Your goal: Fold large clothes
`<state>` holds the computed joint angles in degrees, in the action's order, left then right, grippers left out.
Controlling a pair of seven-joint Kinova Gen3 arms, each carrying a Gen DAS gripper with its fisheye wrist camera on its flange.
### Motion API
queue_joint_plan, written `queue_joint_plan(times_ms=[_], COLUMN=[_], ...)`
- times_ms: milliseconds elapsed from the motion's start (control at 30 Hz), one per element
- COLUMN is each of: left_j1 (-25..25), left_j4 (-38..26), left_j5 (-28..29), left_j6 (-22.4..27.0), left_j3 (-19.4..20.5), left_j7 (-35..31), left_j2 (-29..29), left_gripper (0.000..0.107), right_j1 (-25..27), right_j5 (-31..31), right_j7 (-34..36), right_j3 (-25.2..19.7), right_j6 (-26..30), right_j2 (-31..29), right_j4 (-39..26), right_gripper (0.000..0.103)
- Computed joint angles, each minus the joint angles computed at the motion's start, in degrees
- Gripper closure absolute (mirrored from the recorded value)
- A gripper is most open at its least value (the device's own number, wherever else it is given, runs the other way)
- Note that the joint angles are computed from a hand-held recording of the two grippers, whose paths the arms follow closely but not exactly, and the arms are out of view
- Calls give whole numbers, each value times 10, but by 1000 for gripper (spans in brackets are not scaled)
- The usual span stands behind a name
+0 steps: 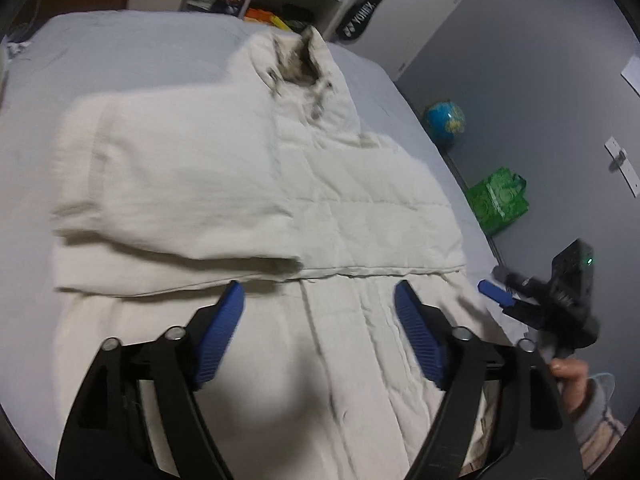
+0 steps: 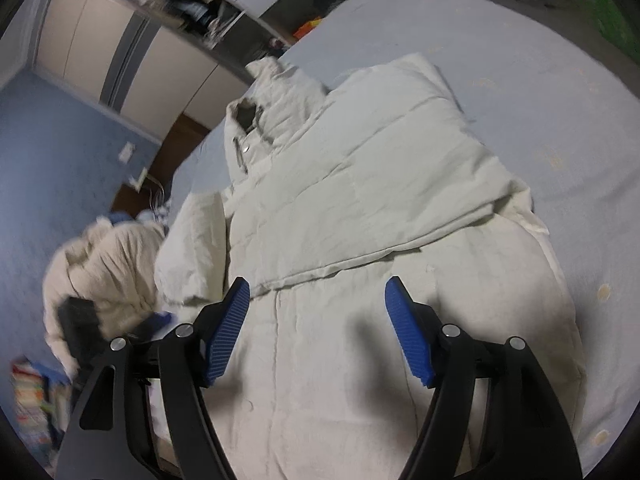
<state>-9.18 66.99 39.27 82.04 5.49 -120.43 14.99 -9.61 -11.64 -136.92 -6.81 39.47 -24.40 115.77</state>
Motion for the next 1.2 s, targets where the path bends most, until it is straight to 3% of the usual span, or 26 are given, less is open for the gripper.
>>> queue_joint_plan(times_ms=[133,300,500,633,733,900,1200], left_j1=[-32,-70,-113,-142,-158,-175,-200], left_j4=[-22,-74,-140,-165,-182,-198,-239], left_j5=[7,23,25,32,33,28,13], left_j6=[-3,18,19,15,24,23,15], left_j3=[-16,-26,-26,-21,-14,-5,2], left_j7=[-31,-32,6,45,71,76,139], left_j2=[-22,-6,25,41,56,64,90], left_gripper=[16,15,14,13,13,13,12], right_j1=[-14,-50,-121,-225,-257,-322,-422], right_j5=[40,67,204,297,348,398,443], right_j7=[22,29,-21,-15,2,45,193], right_j3=[-42,-74,-129,-105,-117,-94,0], right_j6=[30,58,139,198,243,335,488], right_j2=[34,102,223,318,387,480,641], right_j4=[-48,-121,-276,-382,-462,-595,-834], right_gripper=[35,35,35,35,35,35,35])
